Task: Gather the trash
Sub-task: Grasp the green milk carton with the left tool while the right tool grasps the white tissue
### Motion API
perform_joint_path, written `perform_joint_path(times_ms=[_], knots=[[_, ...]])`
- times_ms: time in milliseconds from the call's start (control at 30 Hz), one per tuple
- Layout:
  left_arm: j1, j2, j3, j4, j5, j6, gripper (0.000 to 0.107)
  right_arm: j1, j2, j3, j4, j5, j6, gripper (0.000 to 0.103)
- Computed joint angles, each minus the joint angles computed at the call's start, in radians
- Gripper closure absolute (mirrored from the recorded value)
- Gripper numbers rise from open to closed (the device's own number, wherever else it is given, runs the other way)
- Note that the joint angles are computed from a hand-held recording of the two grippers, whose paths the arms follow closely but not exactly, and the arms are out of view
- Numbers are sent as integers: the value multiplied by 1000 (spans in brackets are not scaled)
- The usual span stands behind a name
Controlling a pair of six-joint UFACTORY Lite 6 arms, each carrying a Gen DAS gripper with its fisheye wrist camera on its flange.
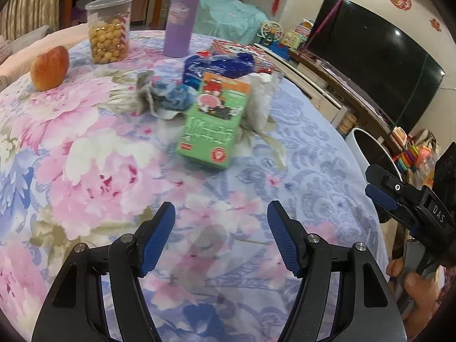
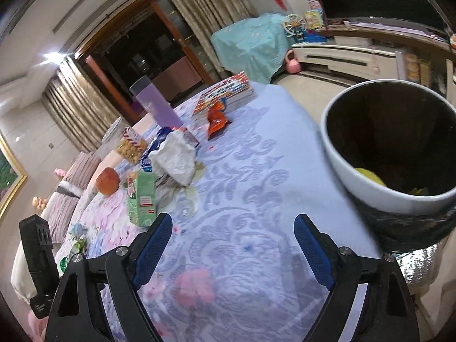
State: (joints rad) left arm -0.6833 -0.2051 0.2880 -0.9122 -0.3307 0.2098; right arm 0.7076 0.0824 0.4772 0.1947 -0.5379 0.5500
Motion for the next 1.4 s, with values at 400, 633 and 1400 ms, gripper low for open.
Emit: perform_joint_path(times_ms=[400,633,1400], knots=[[115,108,83,158,7,-47,35,-13,231,262,-158,53,93,14],[204,247,201,384,23,-180,35,-44,344,415,-277,99,164,14],[287,163,104,740,0,-484,55,-28,662,889,-489,294,284,71]])
